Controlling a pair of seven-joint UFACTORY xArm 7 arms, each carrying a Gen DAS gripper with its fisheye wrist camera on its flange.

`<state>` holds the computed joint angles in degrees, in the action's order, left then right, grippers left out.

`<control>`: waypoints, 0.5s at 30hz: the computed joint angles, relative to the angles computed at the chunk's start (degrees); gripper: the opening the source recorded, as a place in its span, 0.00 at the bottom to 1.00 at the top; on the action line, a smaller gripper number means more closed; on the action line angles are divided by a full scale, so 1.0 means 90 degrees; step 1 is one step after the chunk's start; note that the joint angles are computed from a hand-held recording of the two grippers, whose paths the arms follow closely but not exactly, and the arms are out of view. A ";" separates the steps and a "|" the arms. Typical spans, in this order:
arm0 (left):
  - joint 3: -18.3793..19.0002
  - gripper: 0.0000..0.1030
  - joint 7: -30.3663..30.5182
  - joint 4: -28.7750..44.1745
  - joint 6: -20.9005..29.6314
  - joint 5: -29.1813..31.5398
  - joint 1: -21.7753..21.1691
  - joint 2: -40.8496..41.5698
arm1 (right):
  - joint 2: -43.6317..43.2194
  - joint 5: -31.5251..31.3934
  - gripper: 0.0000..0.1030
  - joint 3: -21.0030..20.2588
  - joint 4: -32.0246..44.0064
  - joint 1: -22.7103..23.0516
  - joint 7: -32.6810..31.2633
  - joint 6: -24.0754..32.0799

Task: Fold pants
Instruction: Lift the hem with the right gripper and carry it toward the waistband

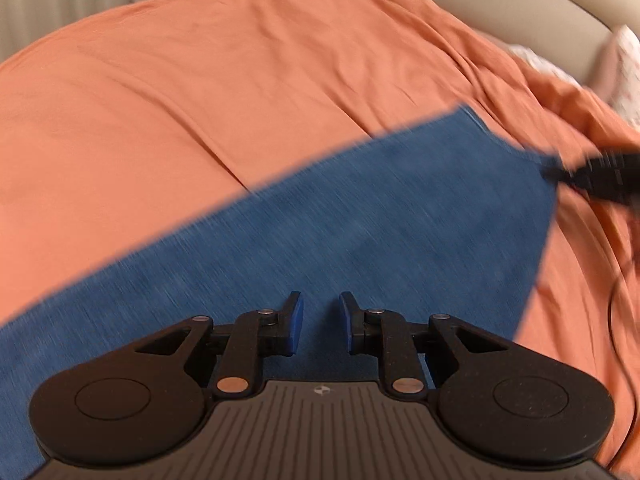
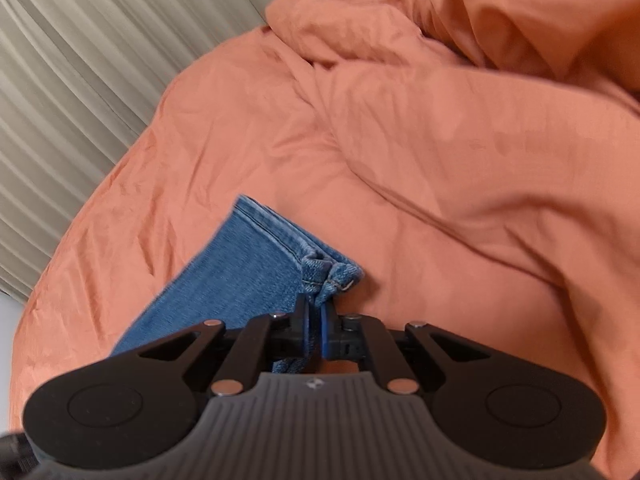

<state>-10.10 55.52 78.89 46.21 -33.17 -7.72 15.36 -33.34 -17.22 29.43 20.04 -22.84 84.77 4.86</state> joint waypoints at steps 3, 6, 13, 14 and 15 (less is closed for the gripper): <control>0.0004 0.22 0.0143 -0.0572 0.0326 -0.0228 0.0076 -0.0431 | -0.0186 -0.0069 0.00 -0.0119 0.0256 0.0219 -0.0160 0.0520; 0.0107 0.16 0.0269 -0.1128 0.0560 -0.0540 0.0072 -0.0905 | -0.0262 -0.0232 0.00 -0.0228 0.0601 0.0419 -0.0228 0.1011; 0.0497 0.17 0.0111 -0.1603 0.1443 -0.1006 0.0049 -0.1491 | -0.0162 -0.0894 0.00 -0.0281 0.1723 0.0799 -0.0227 0.2066; 0.0575 0.17 0.0209 -0.1624 0.1645 -0.1062 0.0097 -0.1595 | -0.0144 -0.1018 0.00 -0.0261 0.1922 0.0861 -0.0235 0.2209; 0.0661 0.17 0.0325 -0.1650 0.1831 -0.1145 0.0152 -0.1716 | -0.0100 -0.1145 0.00 -0.0238 0.2146 0.0937 -0.0275 0.2364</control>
